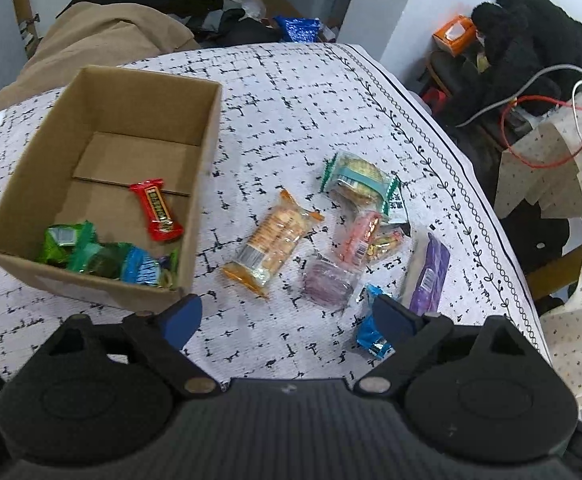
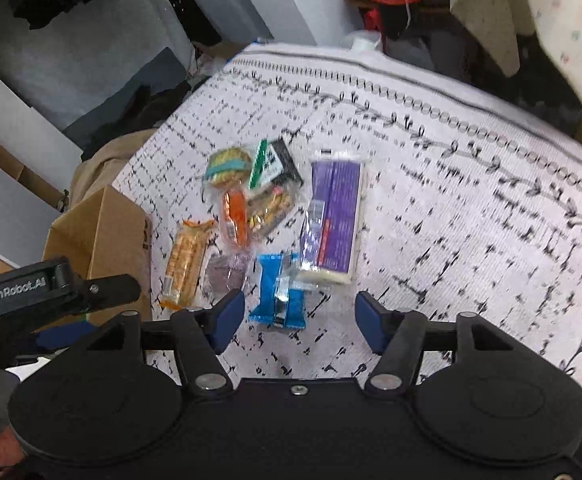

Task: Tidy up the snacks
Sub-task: 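Move both open grippers back toward the remaining snack pile, then grasp the purple bar with the right gripper and lift it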

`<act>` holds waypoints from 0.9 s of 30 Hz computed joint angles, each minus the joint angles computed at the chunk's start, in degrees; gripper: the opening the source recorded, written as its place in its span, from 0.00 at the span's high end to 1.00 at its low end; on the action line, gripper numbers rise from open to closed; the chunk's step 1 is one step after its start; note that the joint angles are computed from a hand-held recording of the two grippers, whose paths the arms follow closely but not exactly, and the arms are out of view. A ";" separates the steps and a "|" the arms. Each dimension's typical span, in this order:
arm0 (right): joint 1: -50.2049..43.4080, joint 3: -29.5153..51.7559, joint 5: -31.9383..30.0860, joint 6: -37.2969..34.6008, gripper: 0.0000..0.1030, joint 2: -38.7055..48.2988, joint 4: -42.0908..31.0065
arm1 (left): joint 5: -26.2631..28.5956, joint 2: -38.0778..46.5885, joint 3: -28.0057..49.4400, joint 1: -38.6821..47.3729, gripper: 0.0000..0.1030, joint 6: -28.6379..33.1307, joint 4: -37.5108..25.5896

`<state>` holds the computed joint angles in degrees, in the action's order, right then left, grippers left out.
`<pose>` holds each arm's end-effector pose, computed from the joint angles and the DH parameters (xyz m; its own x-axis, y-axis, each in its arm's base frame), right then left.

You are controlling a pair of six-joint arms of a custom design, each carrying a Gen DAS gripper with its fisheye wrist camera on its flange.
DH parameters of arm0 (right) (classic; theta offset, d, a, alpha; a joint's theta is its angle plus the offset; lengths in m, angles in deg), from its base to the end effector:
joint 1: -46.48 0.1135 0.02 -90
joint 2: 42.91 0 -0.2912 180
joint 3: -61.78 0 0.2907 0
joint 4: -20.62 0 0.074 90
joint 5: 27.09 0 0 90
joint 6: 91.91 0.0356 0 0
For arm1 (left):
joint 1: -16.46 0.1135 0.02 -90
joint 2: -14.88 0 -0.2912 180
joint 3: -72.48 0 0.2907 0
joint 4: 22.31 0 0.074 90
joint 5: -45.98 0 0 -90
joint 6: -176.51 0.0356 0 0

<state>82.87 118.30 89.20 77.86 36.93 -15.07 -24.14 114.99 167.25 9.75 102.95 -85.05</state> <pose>0.2429 0.1594 0.1943 -0.4654 0.7531 -0.4651 0.6173 0.6527 0.4393 0.3965 -0.0588 0.2734 -0.8169 0.3641 -0.4473 0.4871 0.8509 -0.1969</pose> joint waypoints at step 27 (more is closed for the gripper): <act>-14.63 -2.72 -13.27 -10.73 0.44 6.77 11.46 | -5.98 11.68 2.54 -9.50 0.21 -6.97 5.02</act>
